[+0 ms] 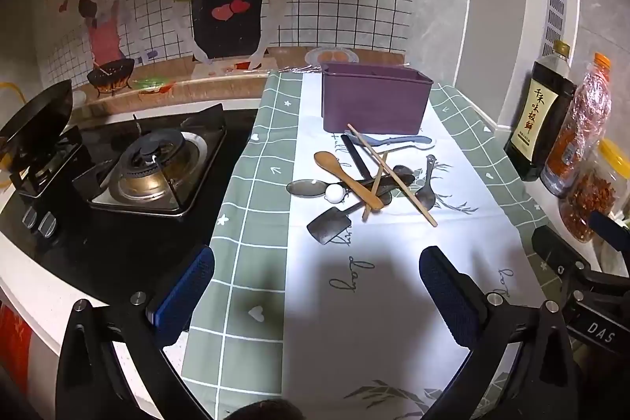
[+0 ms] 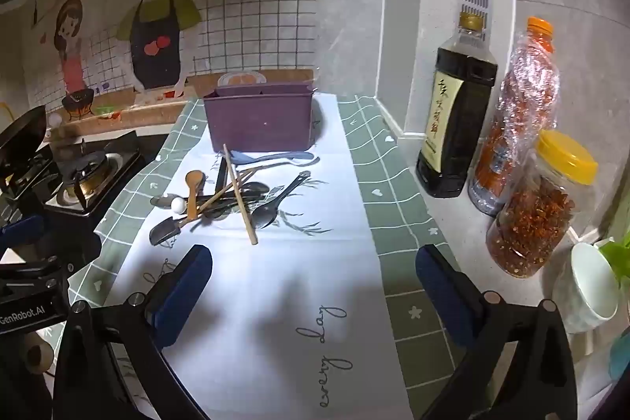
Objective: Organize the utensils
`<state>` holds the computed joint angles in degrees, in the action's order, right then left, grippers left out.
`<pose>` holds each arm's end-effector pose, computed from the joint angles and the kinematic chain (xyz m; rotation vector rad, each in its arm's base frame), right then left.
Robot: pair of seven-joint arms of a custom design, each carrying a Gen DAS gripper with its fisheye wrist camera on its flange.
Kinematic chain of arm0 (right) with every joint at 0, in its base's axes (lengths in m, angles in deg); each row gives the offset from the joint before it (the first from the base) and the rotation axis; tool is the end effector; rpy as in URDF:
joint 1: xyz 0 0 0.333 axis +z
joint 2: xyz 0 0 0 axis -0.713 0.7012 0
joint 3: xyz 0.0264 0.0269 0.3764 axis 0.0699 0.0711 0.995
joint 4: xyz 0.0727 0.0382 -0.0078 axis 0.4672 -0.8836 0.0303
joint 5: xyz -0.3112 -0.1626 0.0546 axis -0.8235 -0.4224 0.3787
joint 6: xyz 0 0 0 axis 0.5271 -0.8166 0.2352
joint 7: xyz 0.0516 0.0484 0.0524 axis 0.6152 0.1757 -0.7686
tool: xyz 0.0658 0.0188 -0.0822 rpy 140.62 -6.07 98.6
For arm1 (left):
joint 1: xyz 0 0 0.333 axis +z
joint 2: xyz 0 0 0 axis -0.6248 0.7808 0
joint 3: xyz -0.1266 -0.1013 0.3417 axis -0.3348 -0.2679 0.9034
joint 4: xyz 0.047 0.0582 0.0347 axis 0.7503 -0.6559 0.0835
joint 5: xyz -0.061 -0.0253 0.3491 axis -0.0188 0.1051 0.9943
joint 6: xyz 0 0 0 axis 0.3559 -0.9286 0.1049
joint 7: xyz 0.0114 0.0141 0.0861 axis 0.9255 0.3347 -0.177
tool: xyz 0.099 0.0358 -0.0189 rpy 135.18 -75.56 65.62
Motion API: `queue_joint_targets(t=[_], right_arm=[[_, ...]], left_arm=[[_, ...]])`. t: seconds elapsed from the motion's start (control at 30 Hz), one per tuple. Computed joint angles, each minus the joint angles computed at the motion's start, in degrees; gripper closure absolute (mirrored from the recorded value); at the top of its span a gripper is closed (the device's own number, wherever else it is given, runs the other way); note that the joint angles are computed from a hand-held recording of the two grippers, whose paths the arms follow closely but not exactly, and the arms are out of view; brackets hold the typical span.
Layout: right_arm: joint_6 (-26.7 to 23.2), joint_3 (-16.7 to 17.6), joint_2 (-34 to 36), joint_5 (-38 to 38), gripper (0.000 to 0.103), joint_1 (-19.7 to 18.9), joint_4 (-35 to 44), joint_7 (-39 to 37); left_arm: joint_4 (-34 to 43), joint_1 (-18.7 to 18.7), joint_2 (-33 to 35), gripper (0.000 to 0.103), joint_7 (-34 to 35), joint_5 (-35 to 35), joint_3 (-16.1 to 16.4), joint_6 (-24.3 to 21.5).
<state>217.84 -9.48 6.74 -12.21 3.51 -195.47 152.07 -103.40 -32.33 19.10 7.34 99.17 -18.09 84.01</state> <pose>0.5479 0.2445 0.5210 -1.8793 1.2800 -0.7243 0.4814 -0.0606 0.5218 -1.9439 1.3164 -0.6752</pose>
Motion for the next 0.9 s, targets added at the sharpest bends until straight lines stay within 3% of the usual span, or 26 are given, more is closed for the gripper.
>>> queue_joint_targets(t=[0.07,0.23,0.3,0.4,0.47,0.7,0.83,0.9], right_arm=[[-0.79,-1.61,0.23,0.22,0.000,1.57,0.05,-0.29],[-1.54,1.05,0.89,-1.61,0.000,-1.45,2.03,2.01],[0.98,0.72,0.46,-1.84,0.000,-1.55,0.60,2.02],[0.08,2.83,0.77,-0.39,0.000,-3.65,2.07,1.27],[1.39,2.89,0.86,-0.45,0.000,-3.83,1.38,1.34],[0.55,8.82,0.54,1.44,0.000,-9.15,1.49,-0.89],[0.55,9.69,0.55,1.43,0.000,-9.99,1.54,-1.17],[0.48,8.39,0.60,1.64,0.000,-8.66,1.48,-1.05]], left_arm=[[-0.11,0.00,-0.23,0.000,-0.60,0.58,-0.12,-0.30],[0.26,-0.21,0.51,0.000,-0.94,1.18,0.07,-0.29],[0.12,-0.25,0.57,0.000,-1.15,1.32,0.25,0.04],[1.13,-0.92,0.96,0.000,1.91,-2.01,0.07,-1.24],[1.21,-0.93,1.03,0.000,2.13,-2.20,0.09,-1.30],[1.24,-0.96,1.08,0.000,2.20,-2.11,0.04,-1.39],[1.21,-0.97,1.13,0.000,1.91,-1.78,0.08,-1.20],[1.31,-1.07,1.18,0.000,2.09,-1.99,0.06,-1.35]])
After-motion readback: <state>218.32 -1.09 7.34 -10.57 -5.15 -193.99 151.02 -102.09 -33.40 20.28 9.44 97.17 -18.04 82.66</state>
